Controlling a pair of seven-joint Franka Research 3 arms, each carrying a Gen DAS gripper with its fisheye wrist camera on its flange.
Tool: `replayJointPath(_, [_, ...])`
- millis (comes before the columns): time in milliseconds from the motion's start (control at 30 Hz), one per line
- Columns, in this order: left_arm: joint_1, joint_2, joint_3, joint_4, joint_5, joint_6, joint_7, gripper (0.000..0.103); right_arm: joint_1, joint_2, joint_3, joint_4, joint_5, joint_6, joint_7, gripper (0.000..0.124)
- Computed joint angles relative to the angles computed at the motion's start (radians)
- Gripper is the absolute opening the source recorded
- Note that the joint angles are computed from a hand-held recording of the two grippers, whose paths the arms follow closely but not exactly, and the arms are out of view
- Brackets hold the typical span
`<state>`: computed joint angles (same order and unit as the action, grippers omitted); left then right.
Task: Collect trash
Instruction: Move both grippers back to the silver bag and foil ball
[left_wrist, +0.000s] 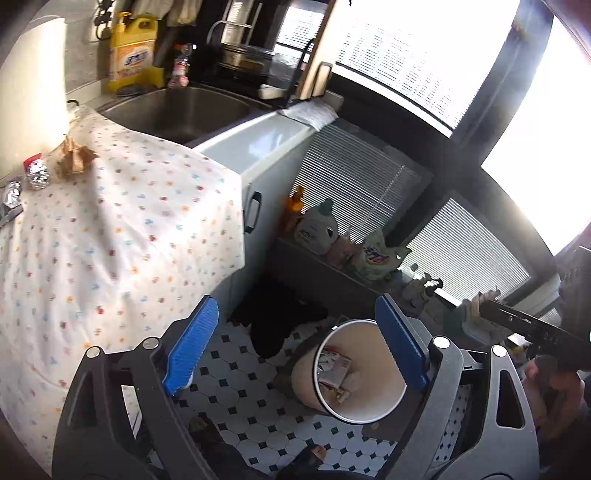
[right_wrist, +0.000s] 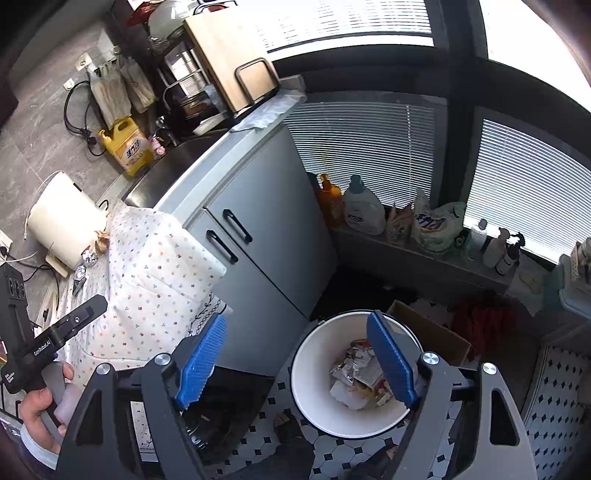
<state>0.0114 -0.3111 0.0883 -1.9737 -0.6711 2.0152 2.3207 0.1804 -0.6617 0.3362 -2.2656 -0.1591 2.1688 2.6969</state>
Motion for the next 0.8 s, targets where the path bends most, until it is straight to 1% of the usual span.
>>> replayJointPath(167, [0.050,0.049,0.032,0.059,0.000,0.025,-0.012,0.087,0.010,0.142,0.008,0.107,-0.026,0.052,-0.035,0.081])
replayJointPath(267, [0.086,0.082,0.043,0.094,-0.007,0.043,-0.019,0.090,0.024,0.230,0.011,0.182,-0.062,0.069,-0.042,0.087])
replayJointPath(333, [0.112,0.101,0.047,0.113,-0.012,0.059,-0.023,0.093,0.038,0.289,0.010,0.235,-0.096,0.071,-0.044,0.095])
replayJointPath(367, [0.125,0.111,0.048,0.123,-0.011,0.068,-0.028,0.095,0.046,0.324,0.011,0.268,-0.119,0.068,-0.043,0.096])
replayJointPath(400, [0.139,0.127,0.050,0.138,-0.010,0.074,-0.033,0.097,0.056,0.362,0.012,0.306,-0.144,0.060,-0.051,0.095])
replayJointPath(533, [0.192,0.183,0.048,0.188,0.003,0.114,-0.043,0.097,0.104,0.507,0.004,0.453,-0.214,0.044,-0.070,0.095])
replayJointPath(667, [0.253,0.261,0.047,0.268,-0.030,0.105,-0.036,0.097,0.162,0.644,-0.020,0.596,-0.252,0.033,-0.079,0.095])
replayJointPath(800, [0.320,0.352,0.023,0.364,-0.050,0.099,-0.046,0.097,0.225,0.778,-0.056,0.746,-0.288,0.017,-0.092,0.095])
